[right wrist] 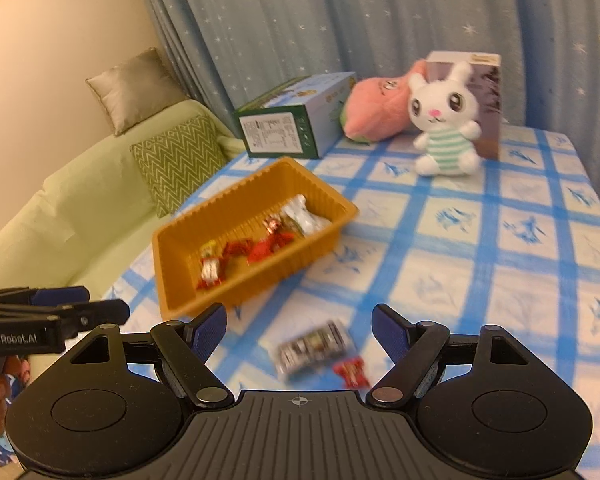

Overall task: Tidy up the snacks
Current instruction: 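Withdraw both tools from the tray toward the remaining snacks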

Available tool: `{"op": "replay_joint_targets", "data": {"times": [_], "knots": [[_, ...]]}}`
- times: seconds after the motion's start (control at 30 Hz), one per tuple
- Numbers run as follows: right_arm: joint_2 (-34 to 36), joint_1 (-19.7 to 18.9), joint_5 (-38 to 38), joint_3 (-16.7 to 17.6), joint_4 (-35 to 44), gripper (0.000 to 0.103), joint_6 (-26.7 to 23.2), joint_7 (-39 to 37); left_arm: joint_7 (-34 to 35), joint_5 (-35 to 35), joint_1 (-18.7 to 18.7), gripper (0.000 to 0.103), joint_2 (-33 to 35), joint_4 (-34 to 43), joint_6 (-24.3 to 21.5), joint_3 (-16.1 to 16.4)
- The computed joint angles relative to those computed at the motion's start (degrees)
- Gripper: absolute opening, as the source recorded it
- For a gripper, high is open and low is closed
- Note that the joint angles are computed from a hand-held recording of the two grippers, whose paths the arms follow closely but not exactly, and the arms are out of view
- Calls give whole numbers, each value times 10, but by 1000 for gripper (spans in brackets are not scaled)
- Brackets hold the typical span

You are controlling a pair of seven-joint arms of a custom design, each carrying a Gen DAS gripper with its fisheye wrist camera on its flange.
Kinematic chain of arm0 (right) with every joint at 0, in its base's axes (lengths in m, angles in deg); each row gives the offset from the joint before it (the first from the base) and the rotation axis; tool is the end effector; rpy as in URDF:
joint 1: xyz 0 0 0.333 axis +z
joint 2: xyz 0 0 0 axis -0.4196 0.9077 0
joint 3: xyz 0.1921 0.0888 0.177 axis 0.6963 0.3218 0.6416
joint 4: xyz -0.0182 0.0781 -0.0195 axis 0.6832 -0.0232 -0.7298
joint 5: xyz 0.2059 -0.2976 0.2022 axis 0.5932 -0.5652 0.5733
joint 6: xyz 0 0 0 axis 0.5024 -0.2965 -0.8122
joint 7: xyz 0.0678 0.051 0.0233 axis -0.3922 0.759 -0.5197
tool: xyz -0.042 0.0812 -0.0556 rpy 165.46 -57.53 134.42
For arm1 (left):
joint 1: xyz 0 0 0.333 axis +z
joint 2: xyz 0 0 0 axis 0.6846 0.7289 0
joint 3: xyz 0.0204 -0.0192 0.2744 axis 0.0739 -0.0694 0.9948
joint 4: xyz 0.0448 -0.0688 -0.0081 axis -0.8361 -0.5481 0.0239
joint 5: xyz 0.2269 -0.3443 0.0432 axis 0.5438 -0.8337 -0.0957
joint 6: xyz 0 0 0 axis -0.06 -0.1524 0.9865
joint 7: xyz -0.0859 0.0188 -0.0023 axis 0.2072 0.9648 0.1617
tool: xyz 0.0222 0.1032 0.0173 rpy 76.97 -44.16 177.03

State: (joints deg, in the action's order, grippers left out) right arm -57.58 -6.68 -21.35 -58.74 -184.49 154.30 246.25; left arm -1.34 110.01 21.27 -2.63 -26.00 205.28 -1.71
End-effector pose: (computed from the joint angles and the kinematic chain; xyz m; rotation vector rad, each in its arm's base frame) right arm 0.4518 0.3320 0.4334 -1.5515 1.7069 -0.3711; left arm 0.4861 -0.3959 0.4528 -1.5792 2.0888 -0.9381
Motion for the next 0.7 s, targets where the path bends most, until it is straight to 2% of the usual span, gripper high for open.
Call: {"op": "replay_joint_targets", "data": {"times": [0.07,0.33,0.53,0.7], "knots": [[-30,11,33,-4,-36,79,-1,-20,-3,-3,-4,83,-10,-13,0,-5],[-140,25,149,14,-155,79,-20,-92,-6,-13,-21,83,-35,-48,-7,-29],[-207,27,208,35,-215,79,-38,-116,-10,-23,-34,83,-46,-64,-14,-42],[-247,40,244,38,-248,79,-59,-139,-17,-27,-44,83,-50,-72,-23,-51]]}}
